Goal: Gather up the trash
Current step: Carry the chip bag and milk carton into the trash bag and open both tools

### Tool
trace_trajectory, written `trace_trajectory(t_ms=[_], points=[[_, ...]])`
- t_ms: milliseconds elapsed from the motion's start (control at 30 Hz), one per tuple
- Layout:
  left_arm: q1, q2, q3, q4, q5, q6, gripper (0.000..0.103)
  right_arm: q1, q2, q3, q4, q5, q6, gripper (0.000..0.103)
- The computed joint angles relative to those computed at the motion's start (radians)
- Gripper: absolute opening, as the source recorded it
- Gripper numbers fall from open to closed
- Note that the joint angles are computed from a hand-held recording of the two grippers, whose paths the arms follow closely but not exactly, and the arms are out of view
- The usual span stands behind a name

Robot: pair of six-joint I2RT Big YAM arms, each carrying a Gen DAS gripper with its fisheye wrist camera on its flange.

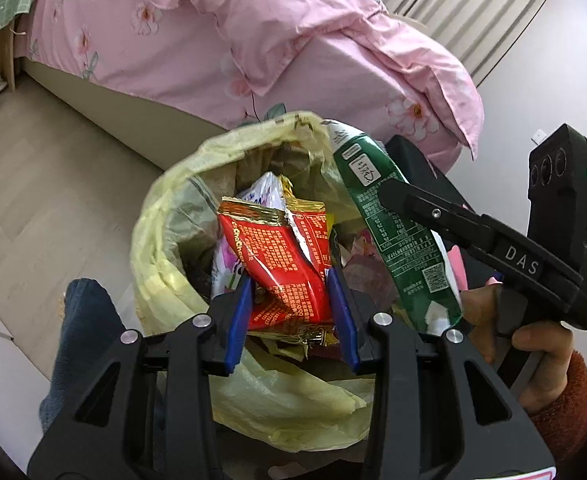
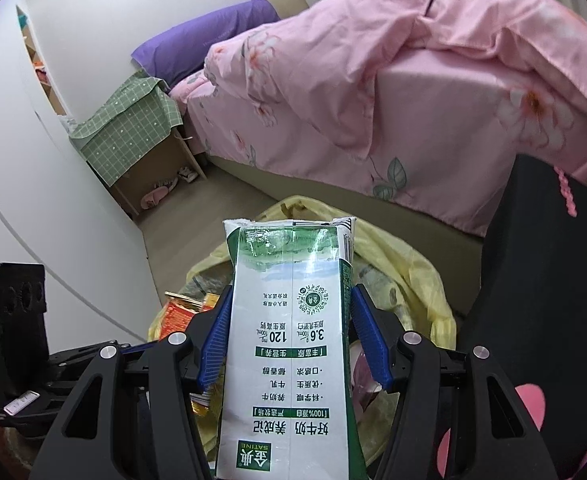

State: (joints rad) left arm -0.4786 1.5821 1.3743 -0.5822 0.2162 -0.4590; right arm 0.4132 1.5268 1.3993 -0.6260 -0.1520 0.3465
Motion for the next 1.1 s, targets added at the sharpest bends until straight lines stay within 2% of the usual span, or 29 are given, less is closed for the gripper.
trace_trajectory(t_ms=[200, 367, 500, 700, 767, 900, 967, 1100], points=[[-0.003, 0.030, 0.025, -0.019, -0.006, -0.002, 0.035, -0.006, 0.039, 0.035, -0.027, -0.009, 0.014, 0.055], [-0.004, 0.000, -0.001, -0.015, -0.019, -0.010, 0.035, 0.003, 0.069, 0.073, -0.061, 0.003, 0.015, 0.055], [0.000, -0.023, -0.028, -0.008, -0.017, -0.018, 0.035, 0.007, 0.069, 0.067, -0.054, -0.004, 0.012, 0.055], [0.000, -0.015, -0.022, -0.014, -0.010, -0.015, 0.036, 0.007, 0.078, 0.079, -0.072, -0.020, 0.010, 0.055], [0.001, -0.012, -0.020, -0.012, 0.003, -0.019, 0.039, 0.004, 0.067, 0.067, -0.052, -0.026, 0.019, 0.055], [0.006, -0.023, -0.027, 0.014, 0.019, -0.036, 0.051, -0.008, 0.040, 0.042, -0.039, -0.055, 0.035, 0.055], [0.005, -0.035, -0.035, 0.029, 0.015, -0.038, 0.055, -0.009, 0.029, 0.037, -0.055, -0.042, 0.041, 0.055], [-0.003, -0.057, -0.029, 0.001, -0.024, -0.026, 0.061, -0.020, -0.042, -0.032, -0.009, -0.043, 0.077, 0.055]])
